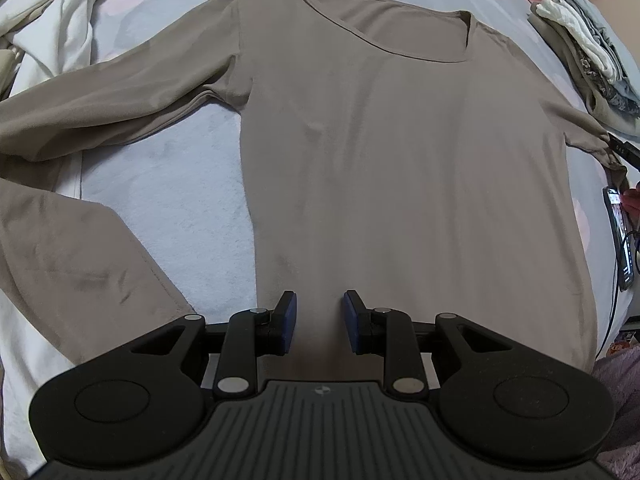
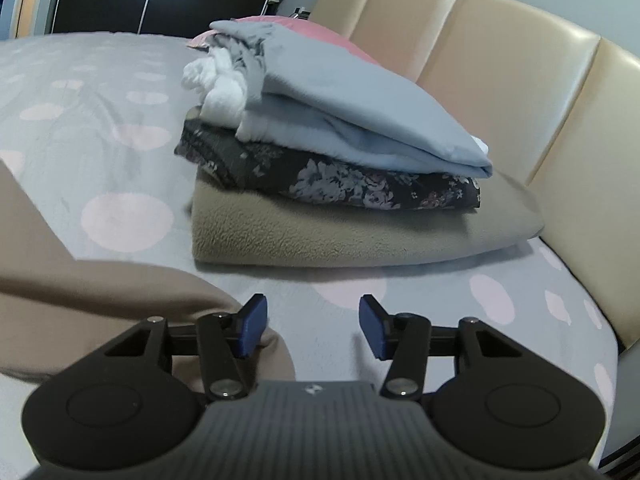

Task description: Fold clothes

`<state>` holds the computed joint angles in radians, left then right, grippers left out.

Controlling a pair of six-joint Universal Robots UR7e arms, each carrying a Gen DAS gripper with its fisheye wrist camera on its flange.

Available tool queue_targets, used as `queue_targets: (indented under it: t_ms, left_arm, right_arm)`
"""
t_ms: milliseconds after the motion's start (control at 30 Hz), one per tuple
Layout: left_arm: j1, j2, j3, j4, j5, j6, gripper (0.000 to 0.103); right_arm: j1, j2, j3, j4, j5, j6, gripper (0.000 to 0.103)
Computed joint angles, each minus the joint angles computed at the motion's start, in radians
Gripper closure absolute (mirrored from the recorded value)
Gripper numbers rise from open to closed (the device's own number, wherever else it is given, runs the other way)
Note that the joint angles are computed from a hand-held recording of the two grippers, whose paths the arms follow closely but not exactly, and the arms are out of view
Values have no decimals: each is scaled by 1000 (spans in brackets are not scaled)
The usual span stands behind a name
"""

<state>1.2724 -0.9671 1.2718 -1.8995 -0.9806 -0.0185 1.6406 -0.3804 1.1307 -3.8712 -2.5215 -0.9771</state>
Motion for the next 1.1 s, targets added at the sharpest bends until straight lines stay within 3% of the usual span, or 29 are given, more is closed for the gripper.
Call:
queue_targets:
  t_ms: [1100]
  left_arm:
    - [-15,-14,31,-59,1,22,79]
  right_arm:
    - [15,-72,69,43,-6,176,49]
